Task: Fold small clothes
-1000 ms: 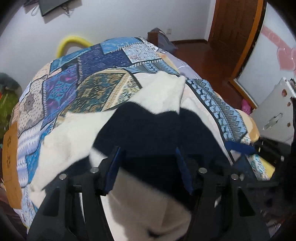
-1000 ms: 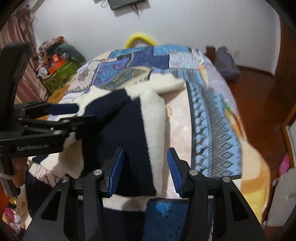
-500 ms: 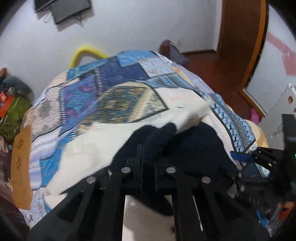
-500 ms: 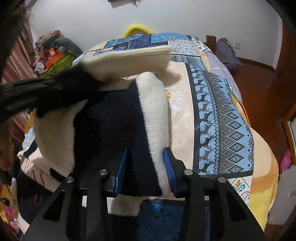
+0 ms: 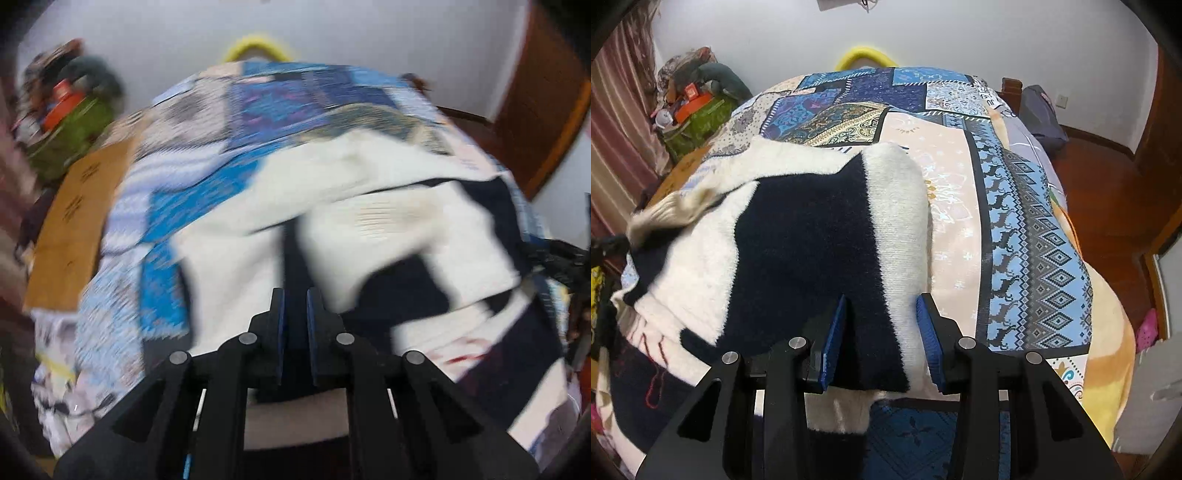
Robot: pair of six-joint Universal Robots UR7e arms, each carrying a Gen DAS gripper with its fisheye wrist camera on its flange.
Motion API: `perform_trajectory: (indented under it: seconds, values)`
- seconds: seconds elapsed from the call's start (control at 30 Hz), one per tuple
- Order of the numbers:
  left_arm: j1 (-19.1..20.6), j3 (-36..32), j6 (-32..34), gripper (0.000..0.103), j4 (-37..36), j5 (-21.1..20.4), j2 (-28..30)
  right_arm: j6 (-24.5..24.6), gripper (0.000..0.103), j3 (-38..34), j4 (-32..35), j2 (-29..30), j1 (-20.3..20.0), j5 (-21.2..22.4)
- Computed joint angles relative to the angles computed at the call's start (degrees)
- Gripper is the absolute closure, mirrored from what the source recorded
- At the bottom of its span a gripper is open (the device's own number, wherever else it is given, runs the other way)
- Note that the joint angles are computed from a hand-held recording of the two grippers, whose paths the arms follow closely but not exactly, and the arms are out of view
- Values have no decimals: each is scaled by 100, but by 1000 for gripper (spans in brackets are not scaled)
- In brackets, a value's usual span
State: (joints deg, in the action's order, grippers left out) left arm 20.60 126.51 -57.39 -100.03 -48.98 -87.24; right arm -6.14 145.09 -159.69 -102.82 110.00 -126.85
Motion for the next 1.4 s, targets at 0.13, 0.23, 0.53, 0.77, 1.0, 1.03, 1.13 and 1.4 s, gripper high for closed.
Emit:
perform_trajectory:
  seconds: [0.13, 0.23, 0.53, 0.77, 1.0, 1.03, 1.13, 1.4]
  values:
    - [165, 106, -339, 92, 598, -145, -474, 69, 67, -30, 111, -32, -12, 3]
    - [35, 155, -194, 92, 562, -131, -678, 167, 67, -67, 218, -35, 39, -50]
    - [-392, 46, 1298, 31, -747, 288, 383, 329, 66, -92, 257, 50, 148, -218]
    - [-48, -208, 1893, 31, -1003, 430, 1566, 287, 66, -99, 330, 4, 111, -164]
    - [-86, -233, 1826, 95, -1225, 941, 1586, 216, 66, -52, 243, -35, 26, -57]
    - [-51, -221, 1671, 95, -1200, 945, 1448, 217, 66, -48, 243, -43, 21, -44]
    - [66, -148, 1292, 95, -1183, 764, 950, 204, 66, -34, 246, -76, 3, -13]
    - [157, 263, 448, 94, -891, 200, -255, 238, 64, -37, 231, -12, 91, -81]
